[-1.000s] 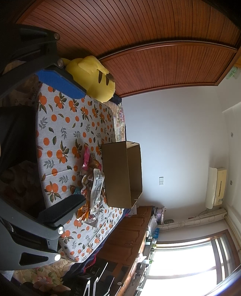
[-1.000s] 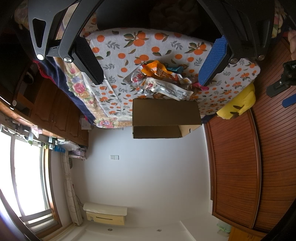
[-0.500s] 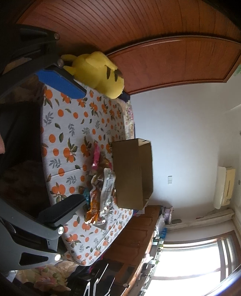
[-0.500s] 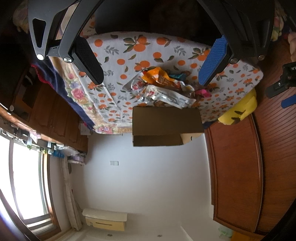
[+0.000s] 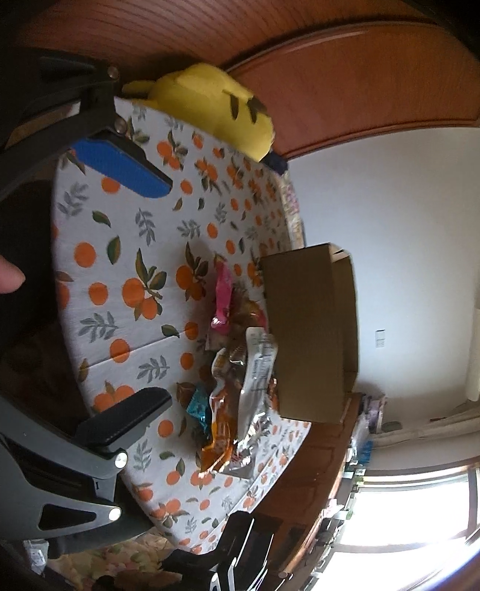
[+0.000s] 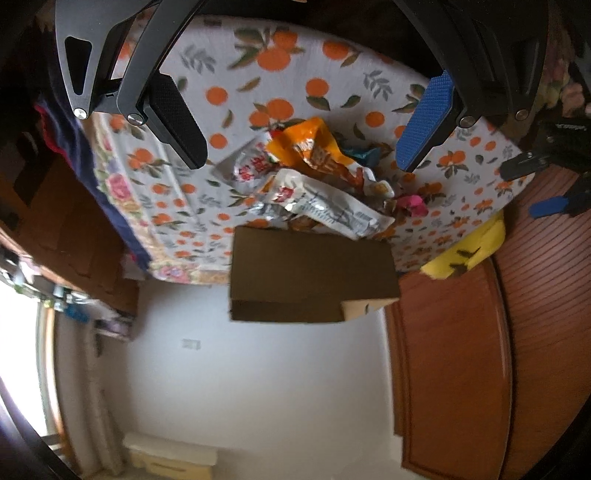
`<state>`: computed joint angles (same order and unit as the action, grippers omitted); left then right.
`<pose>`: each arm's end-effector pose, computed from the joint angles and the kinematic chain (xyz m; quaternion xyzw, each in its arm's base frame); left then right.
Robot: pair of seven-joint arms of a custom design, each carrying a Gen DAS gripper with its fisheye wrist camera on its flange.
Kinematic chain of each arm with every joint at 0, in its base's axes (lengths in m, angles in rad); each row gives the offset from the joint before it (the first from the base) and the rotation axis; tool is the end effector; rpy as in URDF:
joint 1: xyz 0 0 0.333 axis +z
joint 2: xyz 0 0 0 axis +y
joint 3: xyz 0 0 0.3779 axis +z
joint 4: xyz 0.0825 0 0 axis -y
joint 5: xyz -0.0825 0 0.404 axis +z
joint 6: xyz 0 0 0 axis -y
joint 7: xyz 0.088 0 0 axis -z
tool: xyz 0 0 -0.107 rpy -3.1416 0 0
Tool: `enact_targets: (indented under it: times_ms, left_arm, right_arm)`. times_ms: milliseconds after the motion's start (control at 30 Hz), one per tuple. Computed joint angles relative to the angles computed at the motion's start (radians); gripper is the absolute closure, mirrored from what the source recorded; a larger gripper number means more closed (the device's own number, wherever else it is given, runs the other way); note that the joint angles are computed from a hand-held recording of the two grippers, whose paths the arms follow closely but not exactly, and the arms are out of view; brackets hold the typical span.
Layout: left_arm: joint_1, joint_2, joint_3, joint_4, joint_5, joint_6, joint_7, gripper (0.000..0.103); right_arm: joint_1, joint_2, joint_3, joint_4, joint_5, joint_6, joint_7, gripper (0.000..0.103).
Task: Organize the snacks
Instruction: 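Grasp the pink-wrapped bread with the left gripper while the right grasps the white pouch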
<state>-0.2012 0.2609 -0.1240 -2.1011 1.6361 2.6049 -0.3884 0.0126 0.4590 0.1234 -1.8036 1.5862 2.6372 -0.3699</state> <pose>0.5773 -0.2134 0.3510 -0.7046 0.5521 -0.2384 0.3767 0.7076 0.0610 0.3546 -0.7907 0.3696 -0.1741 0.4560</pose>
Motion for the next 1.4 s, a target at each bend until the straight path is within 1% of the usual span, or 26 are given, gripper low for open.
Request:
enact_targets:
  times_ms: [67,200,267,333,400,433,500,633,733,767,800,867,933,1000,1067,1167,1233,1267,1333,1367,1400]
  left_arm:
    - [0.016,0.023,0.007,0.023,0.0,0.04,0.011,0.0]
    - [0.036,0.064,0.024,0.073,-0.033,0.1,0.086,0.001]
    - [0.044,0.08,0.033,0.092,-0.051,0.134,0.12,0.002]
    - [0.056,0.095,0.041,0.11,-0.097,0.173,0.173,0.002]
    - [0.064,0.107,0.056,0.123,-0.115,0.215,0.193,0.002]
    - [0.067,0.111,0.063,0.128,-0.125,0.234,0.201,0.002]
    - [0.074,0.121,0.075,0.137,-0.152,0.267,0.229,0.002]
    - [0.088,0.145,0.093,0.155,-0.267,0.32,0.367,0.006]
    - [0.082,0.154,0.122,0.163,-0.305,0.365,0.417,0.006]
    - [0.072,0.156,0.144,0.169,-0.284,0.387,0.404,0.006]
    - [0.064,0.159,0.158,0.176,-0.271,0.393,0.402,0.006]
    - [0.053,0.161,0.173,0.188,-0.259,0.385,0.426,0.006]
    - [0.05,0.165,0.181,0.2,-0.245,0.382,0.439,0.006]
    - [0.06,0.174,0.183,0.214,-0.238,0.409,0.454,0.006]
    - [0.069,0.183,0.181,0.224,-0.258,0.424,0.486,0.006]
    - [0.079,0.202,0.177,0.24,-0.338,0.431,0.575,0.006]
    - [0.092,0.217,0.164,0.247,-0.419,0.432,0.655,0.006]
    - [0.102,0.225,0.155,0.25,-0.458,0.439,0.695,0.006]
    - [0.13,0.238,0.122,0.253,-0.546,0.447,0.786,0.006]
    - [0.142,0.247,0.108,0.257,-0.581,0.456,0.826,0.006]
    - [0.15,0.253,0.098,0.26,-0.611,0.462,0.86,0.006]
  right_arm:
    - [0.013,0.044,-0.007,0.055,-0.114,-0.033,0.077,0.0]
    - [0.029,0.121,0.002,0.154,-0.309,-0.051,0.192,0.001]
    - [0.041,0.164,-0.003,0.221,-0.427,-0.091,0.273,0.002]
    - [0.049,0.203,-0.004,0.282,-0.52,-0.128,0.341,0.003]
    - [0.064,0.251,-0.011,0.359,-0.618,-0.167,0.419,0.004]
    - [0.066,0.266,-0.009,0.383,-0.65,-0.179,0.443,0.005]
    - [0.078,0.317,-0.016,0.471,-0.743,-0.238,0.517,0.005]
    - [0.094,0.401,-0.011,0.614,-0.886,-0.316,0.598,0.007]
    - [0.103,0.464,-0.003,0.725,-0.986,-0.388,0.648,0.008]
    - [0.107,0.482,0.0,0.754,-1.015,-0.399,0.66,0.008]
    - [0.108,0.495,0.005,0.777,-1.038,-0.405,0.67,0.009]
    - [0.113,0.531,0.012,0.842,-1.081,-0.442,0.691,0.01]
    - [0.12,0.556,0.015,0.886,-1.114,-0.459,0.705,0.01]
    - [0.129,0.586,0.014,0.94,-1.147,-0.497,0.72,0.012]
    - [0.136,0.61,0.012,0.98,-1.173,-0.528,0.729,0.015]
    - [0.132,0.668,0.023,1.091,-1.183,-0.612,0.763,0.019]
    - [0.126,0.691,0.033,1.14,-1.181,-0.655,0.77,0.028]
    - [0.125,0.696,0.033,1.151,-1.181,-0.662,0.772,0.029]
    - [0.121,0.703,0.034,1.167,-1.179,-0.672,0.779,0.038]
    - [0.12,0.691,0.032,1.144,-1.176,-0.649,0.78,0.04]
    - [0.12,0.675,0.03,1.11,-1.173,-0.618,0.78,0.045]
